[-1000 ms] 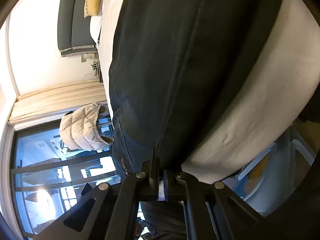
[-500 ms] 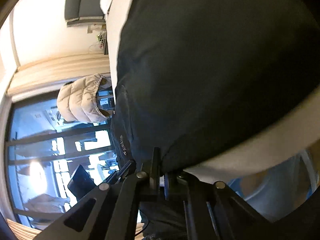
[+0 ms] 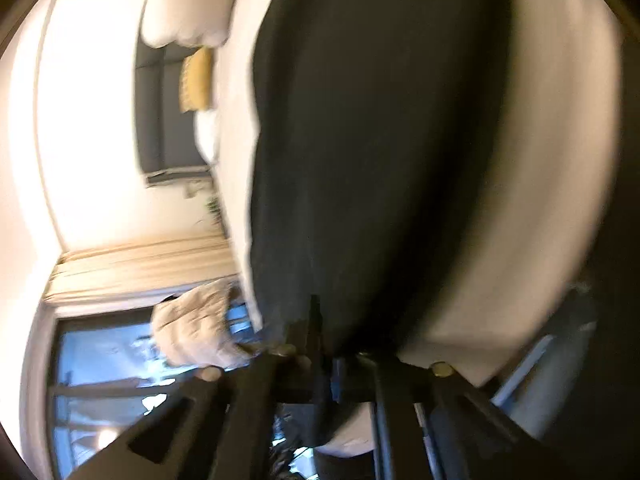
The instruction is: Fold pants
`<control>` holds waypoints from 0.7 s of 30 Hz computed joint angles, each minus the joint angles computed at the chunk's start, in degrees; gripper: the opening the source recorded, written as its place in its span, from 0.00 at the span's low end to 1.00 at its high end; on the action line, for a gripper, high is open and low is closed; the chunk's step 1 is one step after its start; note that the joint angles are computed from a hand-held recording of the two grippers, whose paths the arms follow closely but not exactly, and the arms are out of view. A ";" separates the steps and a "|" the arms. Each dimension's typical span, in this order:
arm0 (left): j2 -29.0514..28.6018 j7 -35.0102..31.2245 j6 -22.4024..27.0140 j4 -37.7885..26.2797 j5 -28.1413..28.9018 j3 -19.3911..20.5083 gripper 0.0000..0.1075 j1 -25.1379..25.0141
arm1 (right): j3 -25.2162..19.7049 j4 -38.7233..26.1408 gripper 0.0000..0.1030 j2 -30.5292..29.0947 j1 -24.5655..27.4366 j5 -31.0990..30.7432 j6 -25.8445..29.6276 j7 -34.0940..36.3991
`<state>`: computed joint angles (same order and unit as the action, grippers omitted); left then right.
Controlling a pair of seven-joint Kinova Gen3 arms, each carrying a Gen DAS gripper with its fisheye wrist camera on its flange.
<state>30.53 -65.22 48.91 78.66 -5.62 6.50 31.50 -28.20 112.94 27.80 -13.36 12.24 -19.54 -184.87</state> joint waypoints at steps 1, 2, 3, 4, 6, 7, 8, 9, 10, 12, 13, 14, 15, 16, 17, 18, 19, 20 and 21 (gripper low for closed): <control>0.04 0.03 0.12 -0.11 -0.03 -0.01 0.08 0.06 | -0.04 -0.13 0.03 -0.64 -0.03 0.56 1.74 0.25; 0.08 0.10 0.23 -0.21 -0.01 -0.03 0.08 0.10 | 0.67 -0.35 0.02 -1.31 -1.06 0.19 3.33 0.19; 0.15 0.22 0.52 -0.46 -0.10 -0.07 0.08 0.25 | 0.50 -0.27 0.02 -1.62 -1.33 -1.02 3.98 0.59; 0.21 0.18 0.67 -0.60 -0.17 -0.07 0.08 0.29 | -0.40 0.22 0.02 -1.44 -0.67 -2.71 3.70 1.93; 0.29 0.12 0.65 -0.68 -0.09 -0.01 0.08 0.24 | -1.87 0.10 0.02 -0.71 0.40 -4.36 3.06 4.88; 0.35 -0.01 0.72 -0.79 -0.06 0.04 0.08 0.20 | -2.43 -0.68 0.02 -0.57 0.93 -3.90 3.93 5.98; 0.43 -0.21 0.88 -0.97 -0.03 0.11 0.08 0.16 | -3.15 -1.02 0.02 -0.59 1.94 -3.25 4.53 6.44; 0.52 -0.36 1.15 -1.25 0.00 0.16 0.08 0.15 | -3.03 -1.03 0.04 -0.83 2.23 -3.31 4.80 6.45; 0.58 -0.43 1.29 -1.42 0.01 0.15 0.08 0.17 | -2.87 -0.40 0.06 -1.29 3.01 -2.93 4.42 5.55; 0.70 -0.19 1.65 -1.81 0.17 0.05 0.08 0.24 | -0.26 1.12 0.10 -2.05 1.49 -3.37 2.32 4.24; 0.73 -0.03 1.84 -1.98 0.23 0.00 0.08 0.26 | 2.21 1.29 0.11 -2.74 -0.41 -4.30 2.39 4.51; 0.81 0.10 2.10 -2.24 0.17 -0.06 0.08 0.37 | 4.05 1.35 0.09 -3.45 -1.73 -5.38 3.20 5.17; 0.88 0.13 2.29 -2.40 0.00 -0.11 0.08 0.51 | 4.83 1.65 0.04 -3.65 -2.21 -5.86 3.35 5.09; 0.91 0.11 2.26 -2.40 -0.10 -0.13 0.08 0.57 | 4.89 2.74 0.01 -3.81 -1.63 -6.29 2.57 4.24; 0.92 0.09 2.08 -2.31 -0.05 -0.09 0.08 0.55 | 4.10 3.40 0.01 -3.93 -0.57 -7.04 2.12 3.73; 0.83 0.05 1.65 -1.97 0.22 0.02 0.08 0.34 | 4.03 3.76 0.01 -4.31 -0.57 -8.39 2.61 3.79; 0.71 -0.03 1.27 -1.65 0.50 0.12 0.08 0.10 | 4.64 4.06 0.01 -5.52 -0.73 -8.90 4.02 3.35; 0.65 -0.07 1.04 -1.51 0.71 0.18 0.08 -0.04 | 6.26 4.10 0.08 -6.98 -1.78 -9.53 6.35 3.77; 0.40 -0.29 0.70 -1.03 0.83 0.23 0.08 -0.25 | 8.92 4.82 0.12 -8.96 -3.67 -11.05 8.68 4.99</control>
